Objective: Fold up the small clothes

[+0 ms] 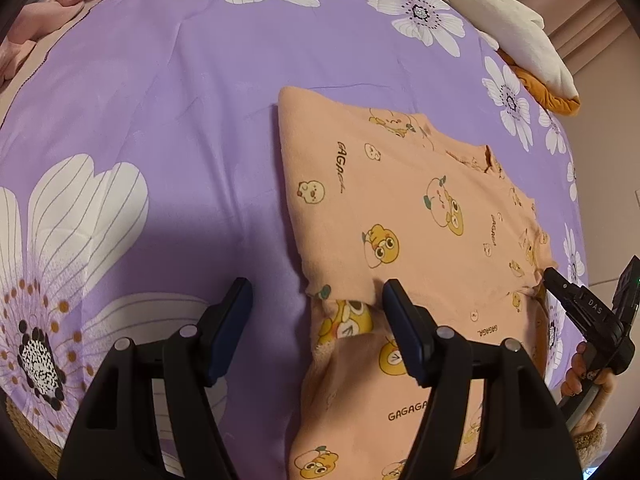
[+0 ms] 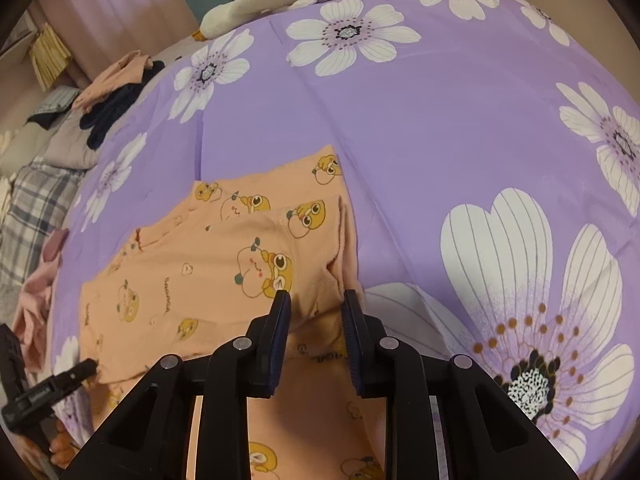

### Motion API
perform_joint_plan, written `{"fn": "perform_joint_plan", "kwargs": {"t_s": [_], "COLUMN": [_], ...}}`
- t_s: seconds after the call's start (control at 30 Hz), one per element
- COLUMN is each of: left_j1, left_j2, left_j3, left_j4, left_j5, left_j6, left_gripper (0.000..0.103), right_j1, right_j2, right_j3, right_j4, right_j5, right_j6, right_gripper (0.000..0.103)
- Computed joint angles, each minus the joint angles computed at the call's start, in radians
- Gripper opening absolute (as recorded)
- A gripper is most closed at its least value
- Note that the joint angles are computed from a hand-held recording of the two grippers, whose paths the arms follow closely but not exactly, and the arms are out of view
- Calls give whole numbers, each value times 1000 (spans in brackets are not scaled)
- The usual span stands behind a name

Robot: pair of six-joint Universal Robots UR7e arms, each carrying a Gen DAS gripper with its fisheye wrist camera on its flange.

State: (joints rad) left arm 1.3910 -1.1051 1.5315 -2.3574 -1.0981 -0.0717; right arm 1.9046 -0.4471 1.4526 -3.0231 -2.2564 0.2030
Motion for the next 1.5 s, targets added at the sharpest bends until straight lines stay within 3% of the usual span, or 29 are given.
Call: {"fn": "perform_joint_plan", "kwargs": {"t_s": [0.03,0.1,0.13,0.4,0.77,0.93,1.03,1.1,1.33,1.47,1.5], "left_j1": [-1,-4,-5,-9,-16,-9,-12,-14,-8,6,7], "left_j2": [0,-1,-1,-4,1,9,22,31,102,131,133], "left_j3": [2,5,6,12,14,-29,-57,-74,-177,-215,-214], "left_j4": [-1,-1,0,6,3,22,19,14,43,83,82], "left_j5": [3,12,15,27,44,-12,-9,-1,15,20,25], "left_j6": [1,0,0,-14,0,-23,-28,-29,-32,-42,-40], "left_gripper": [66,66,66,66,66,66,66,66,66,58,58], "right_j1": [1,7,9,31,1,6,10,11,-5,-11,-10], "right_j2": [2,6,6,-2,24,2,-1,7,69,106,116], "right_j3": [-2,-3,0,12,-27,-19,-21,-40,-166,-228,-238], "right_j4": [-1,-5,-16,-47,73,77,43,34,82,145,145], "right_j5": [-8,-23,-21,-65,-78,-62,-59,-62,-26,-45,-60], "right_j6": [-2,-13,-19,-47,20,34,8,-11,-66,-87,-92], "right_gripper": [22,9,8,8,8,8,20,35,35,34,27]}}
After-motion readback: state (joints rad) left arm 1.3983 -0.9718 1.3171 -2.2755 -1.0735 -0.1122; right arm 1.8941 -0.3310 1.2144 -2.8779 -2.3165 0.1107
